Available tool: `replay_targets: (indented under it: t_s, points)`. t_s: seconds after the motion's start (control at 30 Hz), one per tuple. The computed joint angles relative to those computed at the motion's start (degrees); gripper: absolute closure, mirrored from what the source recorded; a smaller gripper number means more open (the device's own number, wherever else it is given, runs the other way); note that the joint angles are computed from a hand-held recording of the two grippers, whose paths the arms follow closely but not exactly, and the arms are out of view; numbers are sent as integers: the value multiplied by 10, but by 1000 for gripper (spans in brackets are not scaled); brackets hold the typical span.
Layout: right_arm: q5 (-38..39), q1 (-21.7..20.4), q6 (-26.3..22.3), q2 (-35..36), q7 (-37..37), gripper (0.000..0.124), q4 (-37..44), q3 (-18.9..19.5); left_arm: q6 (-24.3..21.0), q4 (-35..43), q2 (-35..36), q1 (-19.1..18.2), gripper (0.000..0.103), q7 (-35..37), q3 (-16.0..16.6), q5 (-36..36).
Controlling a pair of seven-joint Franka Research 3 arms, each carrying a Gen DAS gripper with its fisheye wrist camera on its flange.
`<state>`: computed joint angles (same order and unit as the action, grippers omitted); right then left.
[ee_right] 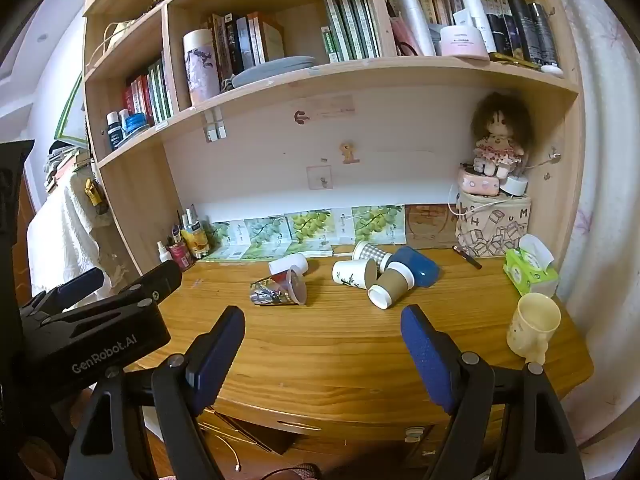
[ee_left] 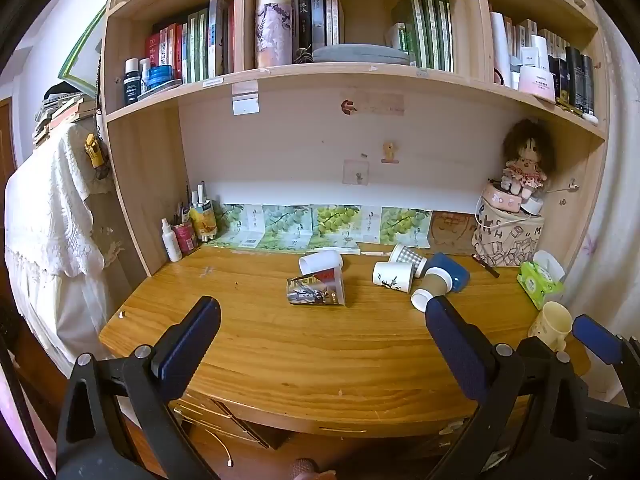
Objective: Flip cup upright
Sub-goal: 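Move the left gripper toward the cups lying on the desk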
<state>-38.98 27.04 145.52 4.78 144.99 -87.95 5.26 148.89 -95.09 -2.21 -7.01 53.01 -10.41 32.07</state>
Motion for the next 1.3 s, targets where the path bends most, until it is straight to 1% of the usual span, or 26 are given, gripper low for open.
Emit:
replay_targets:
  t_s: [0.13, 0.23, 0.33, 0.4, 0.47, 0.6, 0.63, 0.73, 1.1, 1.2, 1.3]
  points:
    - [-1, 0, 1, -1, -1, 43, -2, 0, -1, 0, 0, 0, 1, -3, 0, 4]
    - [2, -1, 2, -1, -6, 43, -2, 1, -19, 11, 6, -3, 1, -2, -2, 9]
    - [7, -2, 3, -1, -8, 43, 0, 0, -27, 9, 3, -4, 1, -3, -2, 10]
    - [11, -2, -1, 2, -12, 43, 6, 1, -19, 1, -1, -4, 1, 1, -1, 2]
    - [15, -3, 4, -4, -10, 43, -5, 0, -21, 0, -1, -4, 1, 1, -2, 1]
    - [32, -5, 3, -1, -19, 43, -4, 1, -26, 5, 3, -4, 1, 25, 1, -35]
    - [37, -4, -4, 3, -23, 43, 4, 2, -28, 7, 4, -4, 1, 31, 2, -42]
    - [51, -4, -8, 2, -28, 43, 2, 1, -42, 14, 9, -6, 1, 42, 1, -55]
    - [90, -2, -32, 12, -46, 43, 15, 0, -67, 28, 23, -8, 1, 90, 3, -119]
    - [105, -2, -30, 19, -56, 43, 21, -2, -91, 48, 39, -9, 1, 103, 4, -130]
    - [123, 0, -35, 32, -67, 43, 36, -5, -102, 67, 53, -8, 1, 111, 5, -139]
